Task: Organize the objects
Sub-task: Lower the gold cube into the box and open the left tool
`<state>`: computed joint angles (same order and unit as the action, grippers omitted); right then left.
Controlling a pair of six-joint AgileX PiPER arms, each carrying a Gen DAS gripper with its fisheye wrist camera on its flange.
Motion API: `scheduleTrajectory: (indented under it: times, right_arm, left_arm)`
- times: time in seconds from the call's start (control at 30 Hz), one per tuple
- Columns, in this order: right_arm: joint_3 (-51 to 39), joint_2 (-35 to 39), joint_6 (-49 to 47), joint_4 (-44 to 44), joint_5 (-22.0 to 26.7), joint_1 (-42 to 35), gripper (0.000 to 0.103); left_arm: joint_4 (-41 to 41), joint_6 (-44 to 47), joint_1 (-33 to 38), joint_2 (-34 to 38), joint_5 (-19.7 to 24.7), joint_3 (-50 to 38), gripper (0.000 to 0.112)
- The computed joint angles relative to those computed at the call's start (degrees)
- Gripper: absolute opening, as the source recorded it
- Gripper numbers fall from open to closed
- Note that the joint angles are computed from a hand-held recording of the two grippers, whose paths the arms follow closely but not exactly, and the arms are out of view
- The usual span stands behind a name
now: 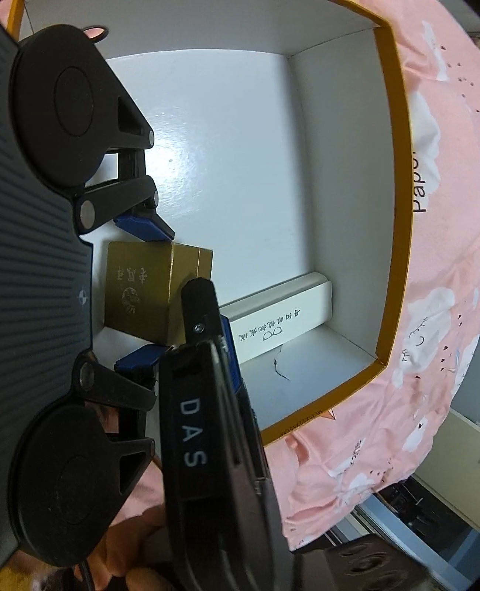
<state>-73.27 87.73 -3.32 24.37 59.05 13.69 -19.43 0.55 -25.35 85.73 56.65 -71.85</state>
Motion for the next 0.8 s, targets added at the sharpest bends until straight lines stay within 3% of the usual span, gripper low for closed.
scheduleTrajectory:
  times: [0.33,0.4,0.43,0.5,0.63,0.8]
  right_arm:
    - [-0.06,-0.41,1.39,-0.57,1.4,0.01,0.032]
    - [-0.49,-0.72,2.95,-1.62,0.72,0.46,0.033]
    - [-0.74,-0.69,3.31,-1.84,0.46,0.72,0.034]
    - [-1.4,-0.25,3.94,-2.46,0.01,1.66,0.047]
    - [-3.36,1.9,5.65,-7.02,-0.79,5.68,0.046]
    - [-6.63,5.87,6.68,-10.13,-0.13,7.1,0.047]
  left_arm:
    - [-10.98,9.02,8.33,-0.83,5.99,-0.18,0.064]
    - [-11.92,10.58,9.95,-1.93,6.18,0.04,0.052]
    - [-11.76,10.76,10.65,-2.49,5.95,0.11,0.05]
    - [-9.07,9.11,11.06,-3.53,4.71,-0.01,0.042]
    - [-0.45,3.15,10.51,-4.51,1.41,-0.11,0.041]
    - [-1.13,3.81,11.3,-3.58,0.87,-0.02,0.04]
